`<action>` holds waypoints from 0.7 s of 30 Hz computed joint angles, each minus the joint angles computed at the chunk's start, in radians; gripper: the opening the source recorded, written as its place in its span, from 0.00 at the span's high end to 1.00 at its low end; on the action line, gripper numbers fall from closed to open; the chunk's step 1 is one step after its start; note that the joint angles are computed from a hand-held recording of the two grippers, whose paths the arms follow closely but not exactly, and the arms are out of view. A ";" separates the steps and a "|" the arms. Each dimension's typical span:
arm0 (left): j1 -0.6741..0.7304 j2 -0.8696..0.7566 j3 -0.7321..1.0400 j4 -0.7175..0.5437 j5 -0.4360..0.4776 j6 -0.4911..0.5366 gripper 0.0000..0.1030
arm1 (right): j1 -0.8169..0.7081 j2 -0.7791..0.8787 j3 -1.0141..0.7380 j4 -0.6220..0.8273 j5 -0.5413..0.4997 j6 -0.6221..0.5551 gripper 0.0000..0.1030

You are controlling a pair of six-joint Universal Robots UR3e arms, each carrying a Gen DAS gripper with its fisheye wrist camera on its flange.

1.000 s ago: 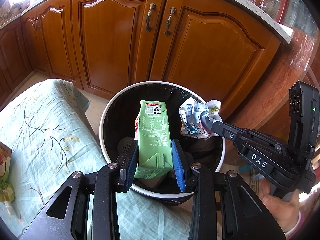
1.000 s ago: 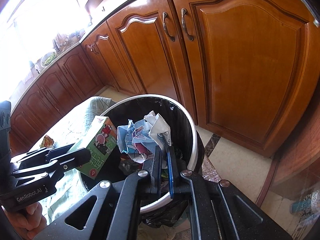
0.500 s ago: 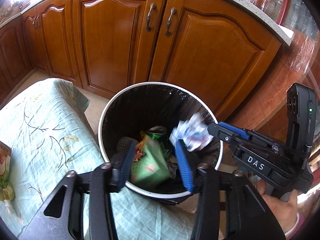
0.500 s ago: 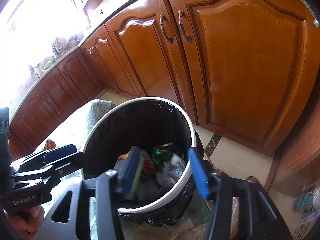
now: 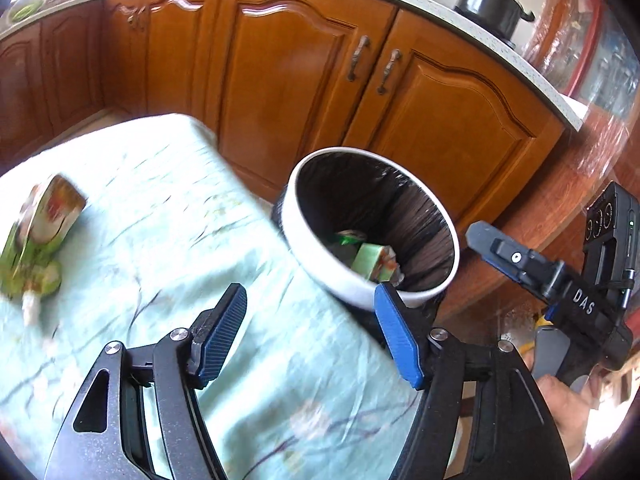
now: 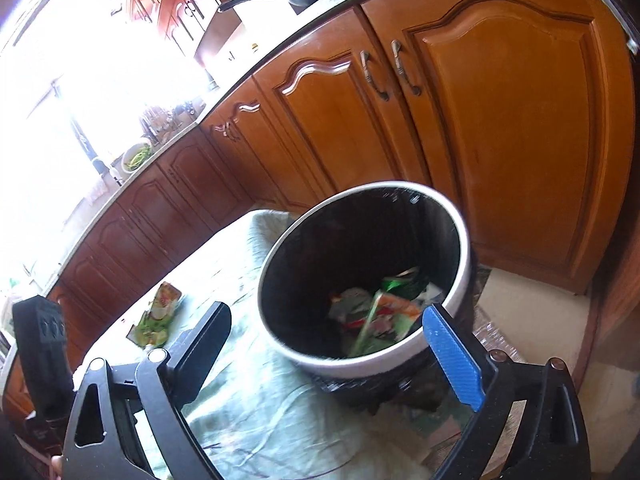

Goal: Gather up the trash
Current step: 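Open both grippers to drop the carton and paper into the bin, then move both tools back toward the red milk carton and yellow pouch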

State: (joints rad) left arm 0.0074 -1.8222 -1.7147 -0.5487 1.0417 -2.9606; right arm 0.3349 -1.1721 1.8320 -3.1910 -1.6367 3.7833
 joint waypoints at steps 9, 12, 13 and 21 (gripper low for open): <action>0.245 0.186 -0.260 -0.031 -0.074 0.075 0.34 | 0.096 0.120 -0.169 0.066 0.024 0.060 0.05; 0.332 0.239 -0.308 -0.059 -0.104 0.110 0.34 | 0.127 0.174 -0.256 0.113 0.038 0.064 0.05; 0.363 0.258 -0.330 -0.066 -0.114 0.122 0.34 | 0.140 0.187 -0.274 0.120 0.035 0.067 0.05; 0.563 0.311 -0.403 -0.122 -0.174 0.158 0.33 | 0.201 0.341 -0.551 0.264 0.089 0.076 0.05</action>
